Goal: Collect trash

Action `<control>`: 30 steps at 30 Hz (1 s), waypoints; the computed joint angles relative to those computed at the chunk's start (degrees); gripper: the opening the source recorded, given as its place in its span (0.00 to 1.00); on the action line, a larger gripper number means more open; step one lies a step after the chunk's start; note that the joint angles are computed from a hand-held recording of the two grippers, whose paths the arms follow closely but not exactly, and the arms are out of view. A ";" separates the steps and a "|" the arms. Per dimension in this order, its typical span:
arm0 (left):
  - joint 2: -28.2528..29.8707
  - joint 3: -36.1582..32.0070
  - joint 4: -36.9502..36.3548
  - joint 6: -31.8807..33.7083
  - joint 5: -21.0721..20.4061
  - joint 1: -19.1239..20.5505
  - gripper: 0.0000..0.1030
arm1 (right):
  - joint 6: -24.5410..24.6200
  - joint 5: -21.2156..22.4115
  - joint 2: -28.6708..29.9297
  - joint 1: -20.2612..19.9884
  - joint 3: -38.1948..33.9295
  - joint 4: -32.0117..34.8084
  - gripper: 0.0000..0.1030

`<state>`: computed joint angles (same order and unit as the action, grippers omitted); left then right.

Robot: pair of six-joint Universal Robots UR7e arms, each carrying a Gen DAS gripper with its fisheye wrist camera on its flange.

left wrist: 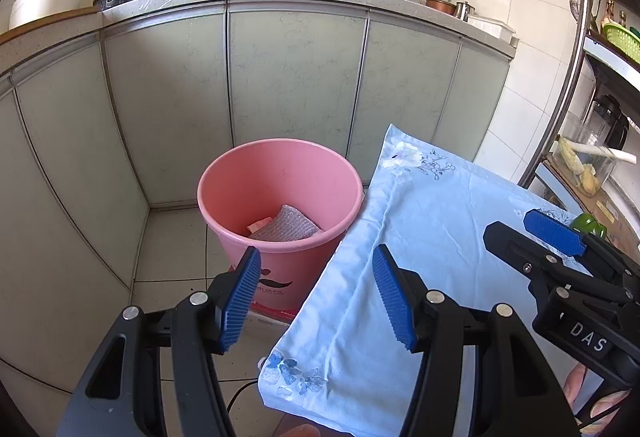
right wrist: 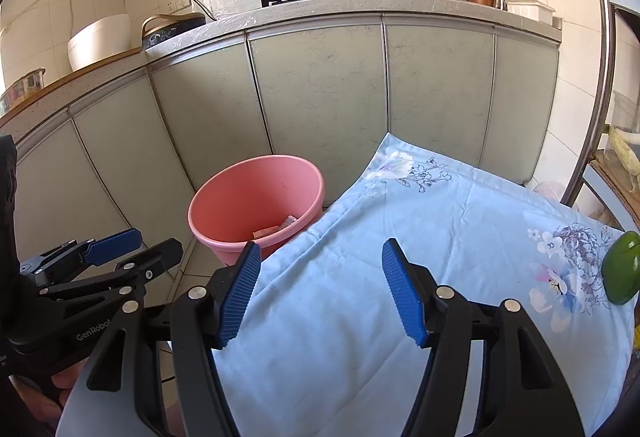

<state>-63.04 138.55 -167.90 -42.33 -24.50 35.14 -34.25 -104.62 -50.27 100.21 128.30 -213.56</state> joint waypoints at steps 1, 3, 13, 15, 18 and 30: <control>-0.06 0.04 0.14 -0.13 -0.03 -0.02 0.56 | -0.06 0.03 0.01 0.02 -0.02 -0.02 0.62; -0.10 0.04 0.45 -0.32 -0.04 -0.05 0.56 | -0.15 0.08 0.04 0.02 0.03 -0.09 0.62; -0.37 0.20 0.65 -0.48 -0.19 0.01 0.56 | -0.23 0.09 0.13 0.08 0.08 -0.24 0.62; -0.35 0.21 0.51 -0.29 -0.20 0.04 0.56 | -0.20 0.15 0.12 0.04 0.05 -0.15 0.62; -0.24 0.30 0.23 -0.10 -0.13 -0.04 0.56 | -0.17 0.11 0.19 0.10 0.00 -0.05 0.62; 0.29 -0.01 -0.10 0.92 0.18 0.03 0.56 | -0.30 0.11 0.14 0.12 -0.04 0.15 0.62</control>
<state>-62.75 138.54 -168.00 -41.41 -24.32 35.17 -34.55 -104.50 -50.14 100.33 128.26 -213.42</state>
